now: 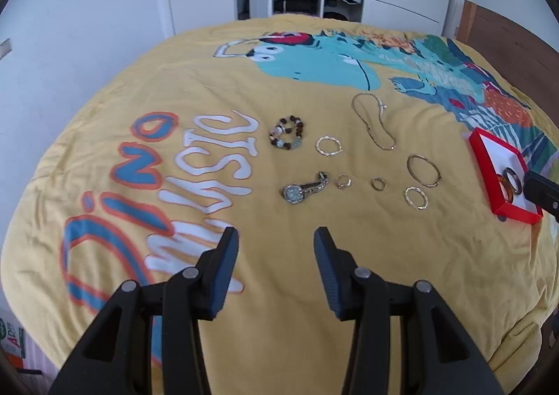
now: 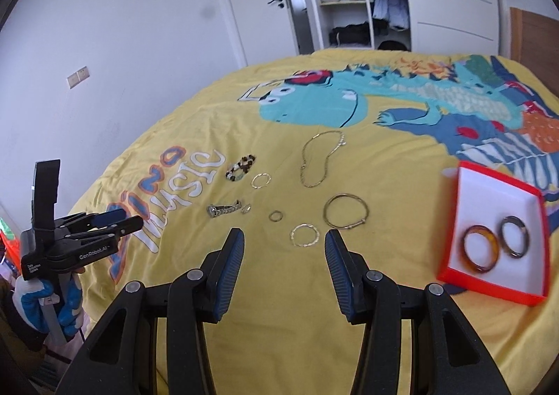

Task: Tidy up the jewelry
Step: 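Grasp the silver wristwatch with the left tool while the right tool grasps a silver ring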

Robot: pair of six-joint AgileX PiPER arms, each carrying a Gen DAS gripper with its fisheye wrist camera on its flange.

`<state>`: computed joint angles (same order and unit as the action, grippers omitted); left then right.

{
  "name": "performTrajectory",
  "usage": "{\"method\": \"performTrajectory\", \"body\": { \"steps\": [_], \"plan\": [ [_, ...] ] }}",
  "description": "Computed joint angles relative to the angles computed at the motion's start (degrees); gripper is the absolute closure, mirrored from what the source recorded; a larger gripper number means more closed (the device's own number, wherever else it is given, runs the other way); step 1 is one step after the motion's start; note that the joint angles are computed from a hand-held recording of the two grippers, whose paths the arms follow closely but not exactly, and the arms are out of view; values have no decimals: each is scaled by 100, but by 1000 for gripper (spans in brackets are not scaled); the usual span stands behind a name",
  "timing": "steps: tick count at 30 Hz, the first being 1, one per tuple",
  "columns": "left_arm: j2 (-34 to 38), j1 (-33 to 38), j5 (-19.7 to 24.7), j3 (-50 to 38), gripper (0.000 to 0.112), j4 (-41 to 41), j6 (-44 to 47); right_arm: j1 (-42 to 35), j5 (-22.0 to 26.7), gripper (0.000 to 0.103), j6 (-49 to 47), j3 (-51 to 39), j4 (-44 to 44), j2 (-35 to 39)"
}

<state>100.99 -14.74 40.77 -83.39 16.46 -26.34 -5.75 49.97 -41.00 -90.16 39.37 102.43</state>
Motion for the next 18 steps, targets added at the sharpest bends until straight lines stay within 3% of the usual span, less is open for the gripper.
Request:
{"method": "performTrajectory", "body": {
  "steps": [3, 9, 18],
  "plan": [
    [476, 261, -209, -325, 69, -725, 845, 185, 69, 55, 109, -523, -63, 559],
    [1387, 557, -135, -1102, 69, -1683, 1898, 489, 336, 55, 375, -1654, -272, 1687],
    [2303, 757, 17, -2024, 67, -2179, 2430, 889, 846, 55, 671, -3258, -613, 3064]
  ]
}}
